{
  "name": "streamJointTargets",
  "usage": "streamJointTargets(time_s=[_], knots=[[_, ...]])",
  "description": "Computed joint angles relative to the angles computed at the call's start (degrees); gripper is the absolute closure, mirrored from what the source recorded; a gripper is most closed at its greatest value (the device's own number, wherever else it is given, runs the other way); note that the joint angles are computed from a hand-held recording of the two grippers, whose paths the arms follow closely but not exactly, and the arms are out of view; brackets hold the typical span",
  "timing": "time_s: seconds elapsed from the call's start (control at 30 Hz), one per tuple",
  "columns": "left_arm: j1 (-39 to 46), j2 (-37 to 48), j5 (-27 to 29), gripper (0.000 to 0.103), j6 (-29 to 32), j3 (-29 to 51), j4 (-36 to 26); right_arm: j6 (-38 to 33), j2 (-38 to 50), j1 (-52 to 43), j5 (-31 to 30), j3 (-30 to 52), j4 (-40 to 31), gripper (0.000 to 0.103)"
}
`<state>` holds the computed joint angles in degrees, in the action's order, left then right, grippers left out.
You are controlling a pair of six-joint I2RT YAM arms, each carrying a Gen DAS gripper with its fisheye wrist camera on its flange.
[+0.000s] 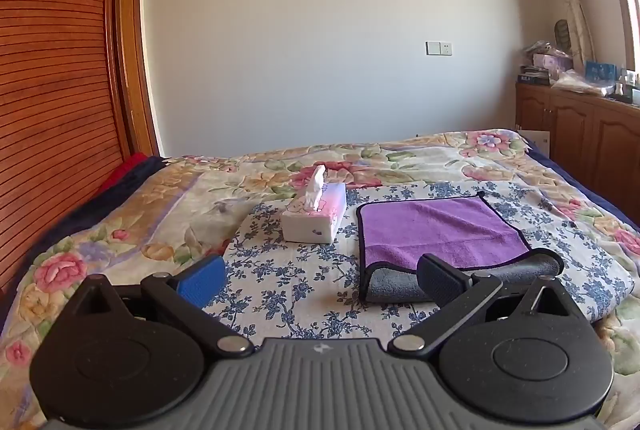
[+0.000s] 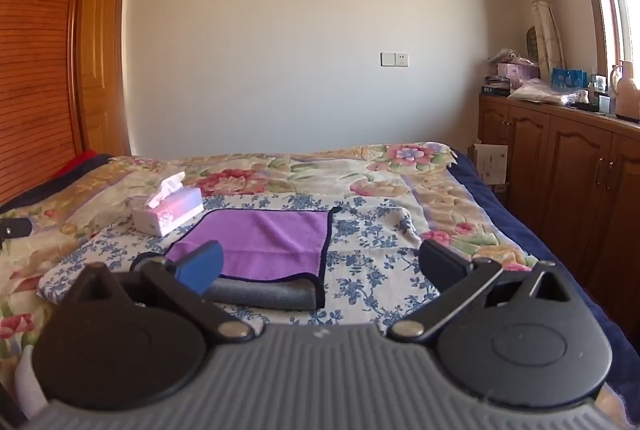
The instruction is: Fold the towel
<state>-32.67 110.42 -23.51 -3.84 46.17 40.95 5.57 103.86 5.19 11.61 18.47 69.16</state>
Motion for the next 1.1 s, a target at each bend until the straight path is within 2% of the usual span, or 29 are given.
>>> streamJointTargets(time_s=[1.1], knots=[[0.0, 0.0, -0.2, 0.0, 0.4, 0.0, 0.0, 0.1, -0.7, 0.1, 0.0, 0.1, -0.9, 0.0]])
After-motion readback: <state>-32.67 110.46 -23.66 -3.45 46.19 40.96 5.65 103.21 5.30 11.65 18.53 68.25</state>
